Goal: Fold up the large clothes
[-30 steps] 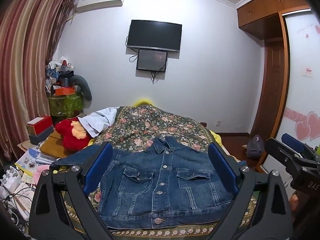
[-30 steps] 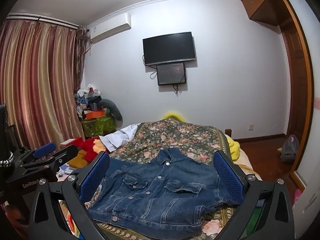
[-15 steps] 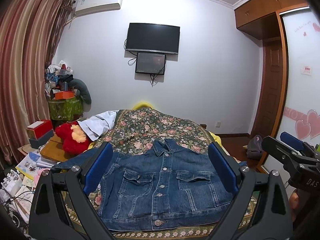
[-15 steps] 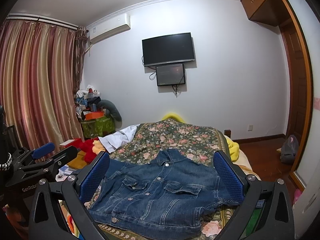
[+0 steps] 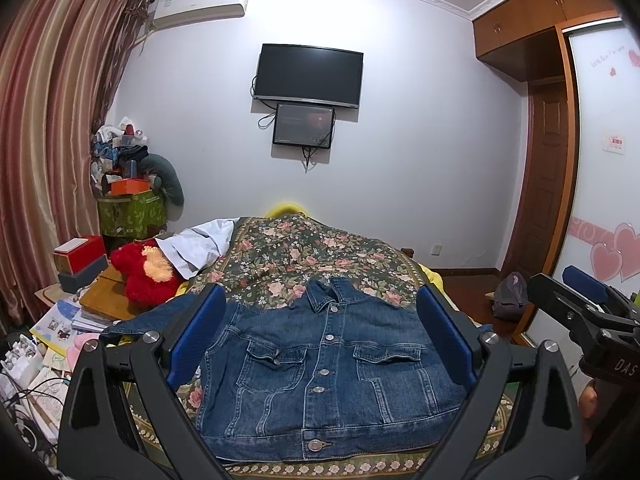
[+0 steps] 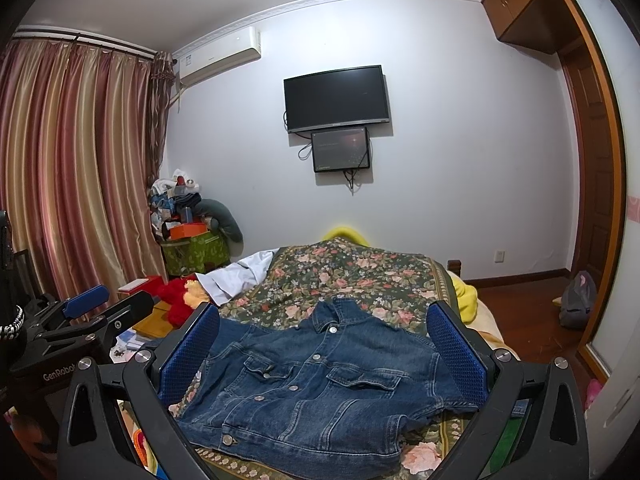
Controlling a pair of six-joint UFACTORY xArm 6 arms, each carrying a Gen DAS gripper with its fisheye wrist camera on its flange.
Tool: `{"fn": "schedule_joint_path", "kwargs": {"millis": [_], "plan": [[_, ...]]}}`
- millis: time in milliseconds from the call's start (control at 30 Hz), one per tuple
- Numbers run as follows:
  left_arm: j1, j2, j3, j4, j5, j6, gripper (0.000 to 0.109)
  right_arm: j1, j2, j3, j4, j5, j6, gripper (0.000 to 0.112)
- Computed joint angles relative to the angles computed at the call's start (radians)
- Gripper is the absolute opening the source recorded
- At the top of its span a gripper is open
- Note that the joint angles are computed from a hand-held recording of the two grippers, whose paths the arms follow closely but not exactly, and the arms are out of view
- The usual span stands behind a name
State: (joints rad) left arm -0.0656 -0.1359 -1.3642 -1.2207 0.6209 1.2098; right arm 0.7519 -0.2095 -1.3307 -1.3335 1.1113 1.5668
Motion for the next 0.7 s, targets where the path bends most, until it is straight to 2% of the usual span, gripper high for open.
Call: {"fn": "schedule_joint_path", "kwargs": {"millis": [700], "plan": [[0.004, 0.003, 0.000, -0.009, 0.007, 0.008, 0.097, 0.002, -0.003, 0.002, 0.001, 0.003, -0.001, 0.103]]}}
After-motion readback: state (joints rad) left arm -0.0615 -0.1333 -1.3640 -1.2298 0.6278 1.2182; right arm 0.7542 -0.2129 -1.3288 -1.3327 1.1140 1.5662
